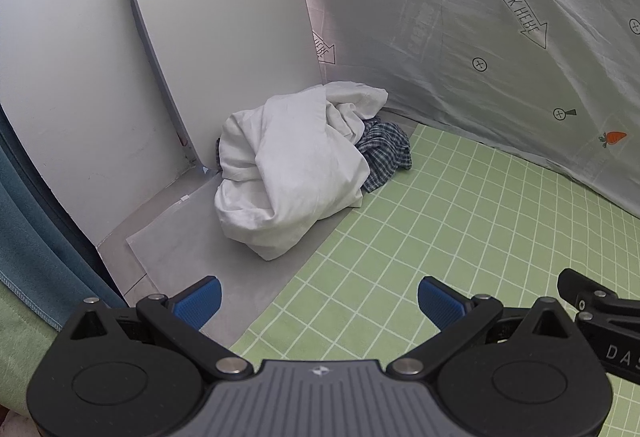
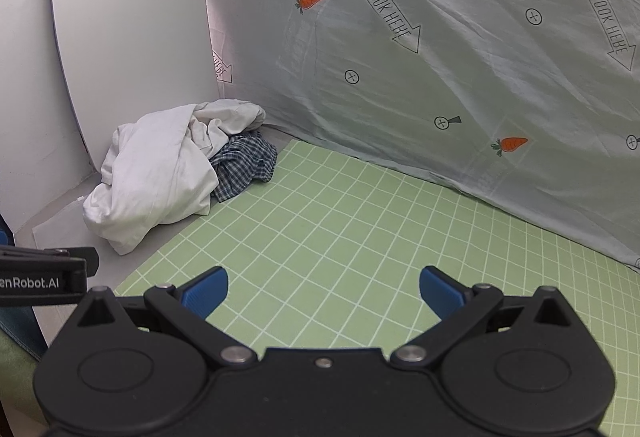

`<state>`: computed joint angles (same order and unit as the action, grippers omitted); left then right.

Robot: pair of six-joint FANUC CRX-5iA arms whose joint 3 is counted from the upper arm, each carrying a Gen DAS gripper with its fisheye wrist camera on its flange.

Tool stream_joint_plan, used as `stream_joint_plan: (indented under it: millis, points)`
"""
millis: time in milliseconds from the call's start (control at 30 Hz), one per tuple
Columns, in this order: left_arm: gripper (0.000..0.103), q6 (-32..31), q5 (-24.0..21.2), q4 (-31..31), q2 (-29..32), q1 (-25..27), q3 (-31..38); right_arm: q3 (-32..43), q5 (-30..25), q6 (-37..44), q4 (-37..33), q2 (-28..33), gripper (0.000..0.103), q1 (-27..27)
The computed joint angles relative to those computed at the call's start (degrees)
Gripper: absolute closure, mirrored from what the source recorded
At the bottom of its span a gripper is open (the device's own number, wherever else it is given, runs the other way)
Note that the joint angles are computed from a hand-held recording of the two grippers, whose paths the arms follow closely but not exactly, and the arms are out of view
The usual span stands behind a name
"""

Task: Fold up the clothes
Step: 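Reach both grippers into the white shirt pile and close on the fabric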

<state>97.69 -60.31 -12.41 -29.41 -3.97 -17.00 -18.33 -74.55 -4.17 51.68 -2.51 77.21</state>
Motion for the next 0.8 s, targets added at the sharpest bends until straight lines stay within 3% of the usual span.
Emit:
stream_joint_plan:
  millis: [167,433,633,800]
  points:
    - [0.0,1.9,2.2,-1.8,7.3,3.4,4.1,3.7,8.2,5.8,-0.4,4.4,0.0,-8.1]
    - [0.0,6.4,3.7,-4.2,24.2,8.4,14.0,18.6,20.9,22.7,-5.5,19.1,0.001,-20.4]
    - [0.009,5.0,6.4,3.3,32.7,13.3,17.0,32.3,27.5,35.8,-17.2,30.2,0.02,-26.4]
    - [0.019,2.7,11.2,9.2,35.0,15.5,16.0,45.2,29.1,45.3,-23.8,39.9,0.038,-29.8]
